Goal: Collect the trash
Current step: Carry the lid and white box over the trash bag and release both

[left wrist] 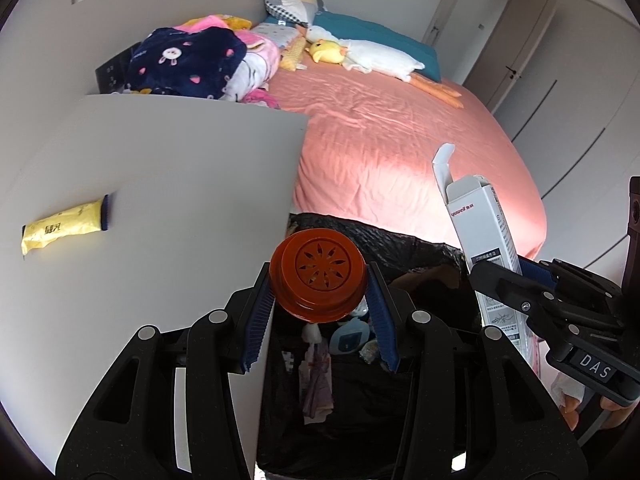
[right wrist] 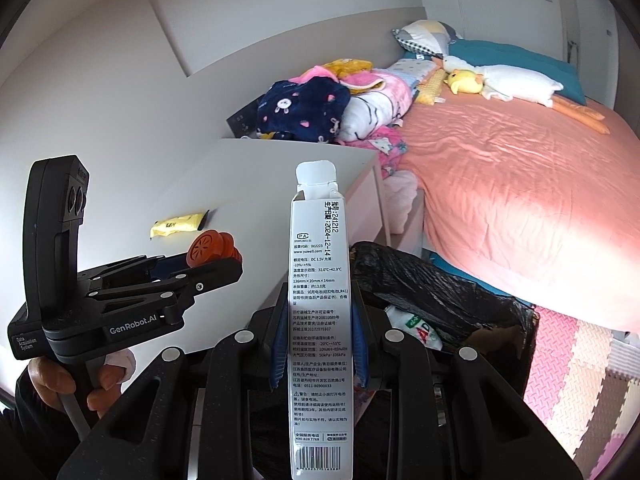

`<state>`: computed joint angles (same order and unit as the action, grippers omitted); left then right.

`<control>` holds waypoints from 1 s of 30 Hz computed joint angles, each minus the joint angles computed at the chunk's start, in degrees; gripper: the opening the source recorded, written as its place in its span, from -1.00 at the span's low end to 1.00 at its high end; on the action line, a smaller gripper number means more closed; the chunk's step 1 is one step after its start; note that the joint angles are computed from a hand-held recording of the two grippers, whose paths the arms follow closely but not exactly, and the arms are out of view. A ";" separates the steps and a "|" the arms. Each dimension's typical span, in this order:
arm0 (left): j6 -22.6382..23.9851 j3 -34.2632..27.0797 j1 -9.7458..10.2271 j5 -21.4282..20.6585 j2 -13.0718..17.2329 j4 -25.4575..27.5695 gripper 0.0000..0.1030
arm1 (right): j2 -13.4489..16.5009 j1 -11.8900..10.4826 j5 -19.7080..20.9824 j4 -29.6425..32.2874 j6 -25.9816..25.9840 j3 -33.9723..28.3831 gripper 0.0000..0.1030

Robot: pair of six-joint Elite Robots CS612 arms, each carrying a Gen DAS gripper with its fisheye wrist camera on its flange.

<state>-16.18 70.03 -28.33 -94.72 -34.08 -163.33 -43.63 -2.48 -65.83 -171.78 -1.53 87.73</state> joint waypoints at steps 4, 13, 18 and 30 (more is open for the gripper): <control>0.86 -0.80 -0.19 -0.59 0.35 0.62 -0.13 | -0.20 -0.54 -0.40 -0.72 0.85 0.54 -0.45; 2.98 -3.17 -0.69 -2.28 1.40 2.77 -0.13 | -0.72 -1.45 -1.74 -2.19 2.48 1.78 -0.45; 4.31 -4.26 -1.16 -2.99 1.84 3.78 -0.13 | -1.01 -1.92 -2.43 -3.28 3.53 2.45 -0.45; 8.82 -6.43 -2.27 -4.73 2.54 6.23 -0.13 | -1.77 -3.22 -4.18 -5.53 6.49 4.63 -0.45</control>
<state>-7.36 63.60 -30.59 -99.45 -31.53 -157.10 -45.41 -5.70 -70.01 -177.31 4.96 92.36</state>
